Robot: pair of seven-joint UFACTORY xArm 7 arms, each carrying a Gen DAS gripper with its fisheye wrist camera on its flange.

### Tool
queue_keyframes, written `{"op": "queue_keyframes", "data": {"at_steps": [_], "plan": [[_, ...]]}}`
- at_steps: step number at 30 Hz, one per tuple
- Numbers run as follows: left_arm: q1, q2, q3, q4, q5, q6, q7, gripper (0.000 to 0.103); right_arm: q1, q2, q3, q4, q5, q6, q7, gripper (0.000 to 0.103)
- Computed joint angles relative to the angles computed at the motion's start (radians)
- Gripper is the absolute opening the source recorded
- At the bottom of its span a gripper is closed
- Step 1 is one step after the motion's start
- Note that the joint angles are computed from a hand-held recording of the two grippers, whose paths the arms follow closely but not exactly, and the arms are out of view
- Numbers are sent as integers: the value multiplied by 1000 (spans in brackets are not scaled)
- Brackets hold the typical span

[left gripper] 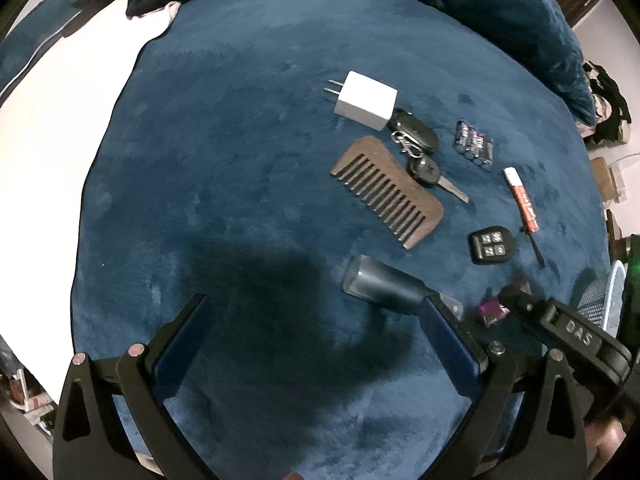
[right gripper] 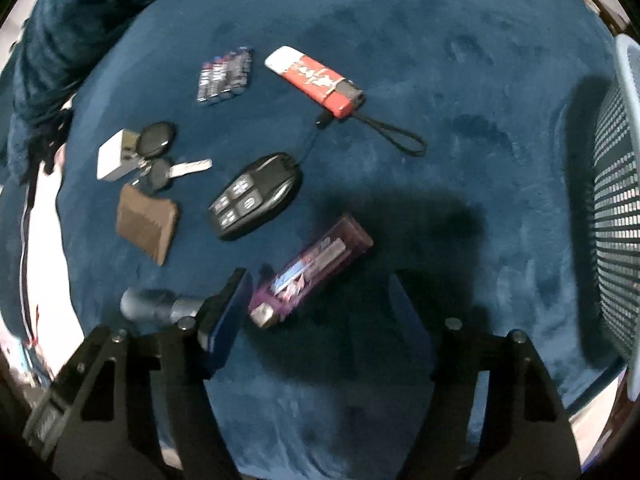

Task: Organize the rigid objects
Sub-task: 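Grasp the dark cylindrical bottle with the left tool while the right tool grasps the purple lighter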

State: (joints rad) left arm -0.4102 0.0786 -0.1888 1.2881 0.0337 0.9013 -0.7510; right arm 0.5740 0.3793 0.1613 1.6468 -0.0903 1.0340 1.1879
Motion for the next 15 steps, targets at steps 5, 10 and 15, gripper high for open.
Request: {"op": "queue_keyframes", "data": {"at_steps": [5, 10, 15], "plan": [[-3, 27, 2, 14, 4, 2, -21, 103, 35, 98, -16, 140, -55, 101, 11, 60], [-19, 83, 2, 63, 9, 16, -49, 103, 66, 89, -23, 146, -115, 144, -118, 21], [-57, 188, 6, 170, 22, 52, -127, 102, 21, -38, -7, -42, -73, 30, -129, 21]]}}
